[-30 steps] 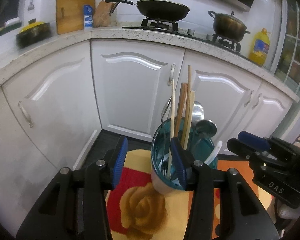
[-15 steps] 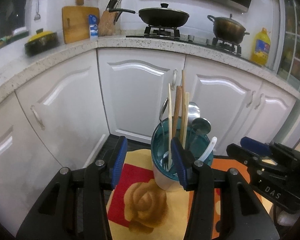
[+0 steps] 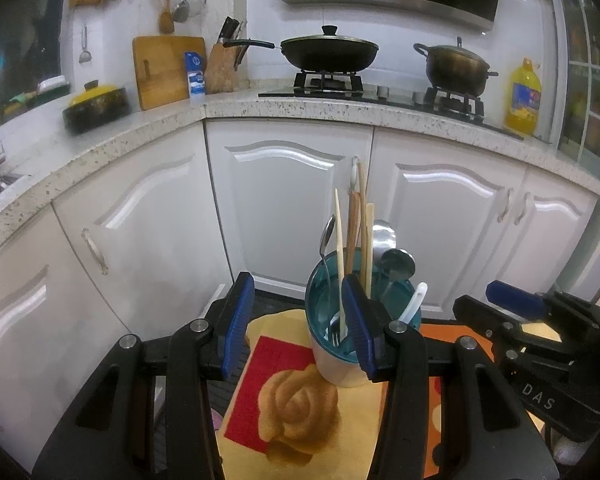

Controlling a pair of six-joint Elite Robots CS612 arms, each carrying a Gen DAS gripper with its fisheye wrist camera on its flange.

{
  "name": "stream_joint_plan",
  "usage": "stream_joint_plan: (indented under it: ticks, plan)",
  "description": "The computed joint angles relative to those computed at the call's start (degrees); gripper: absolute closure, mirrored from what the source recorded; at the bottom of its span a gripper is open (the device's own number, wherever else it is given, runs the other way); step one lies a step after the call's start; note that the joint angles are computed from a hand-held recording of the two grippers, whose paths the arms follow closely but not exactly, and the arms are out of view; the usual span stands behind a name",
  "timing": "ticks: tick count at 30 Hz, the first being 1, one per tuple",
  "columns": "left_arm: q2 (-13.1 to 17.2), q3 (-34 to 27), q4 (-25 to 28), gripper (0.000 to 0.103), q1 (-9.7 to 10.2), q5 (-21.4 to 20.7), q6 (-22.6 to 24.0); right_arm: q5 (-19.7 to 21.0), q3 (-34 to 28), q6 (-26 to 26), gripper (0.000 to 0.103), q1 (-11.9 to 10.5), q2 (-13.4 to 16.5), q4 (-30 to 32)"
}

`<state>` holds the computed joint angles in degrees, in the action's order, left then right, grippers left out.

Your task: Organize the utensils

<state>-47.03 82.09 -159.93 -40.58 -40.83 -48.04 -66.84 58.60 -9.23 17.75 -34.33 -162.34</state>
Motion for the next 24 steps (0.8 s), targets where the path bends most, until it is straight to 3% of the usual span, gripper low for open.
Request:
stream_joint_plan:
  ticks: [2,6,24]
  plan:
    - [-0.1,0.0,0.4,0.058,-0.11,0.6,-0.2,-0.4,0.3,0.0,0.06,0.1,-0.2,-0.8]
    - [-0.3,0.1,0.9,0.058,-0.37,1.6,-0.4,0.0,0.8,0.6,0.05,0.1,-0.5,-2.2]
    - [-0.8,0.3,2.5,0.058,-0.98,3.4,-2.3,-0.2,1.5,2.3,0.047,0.2,-0.9,-3.1]
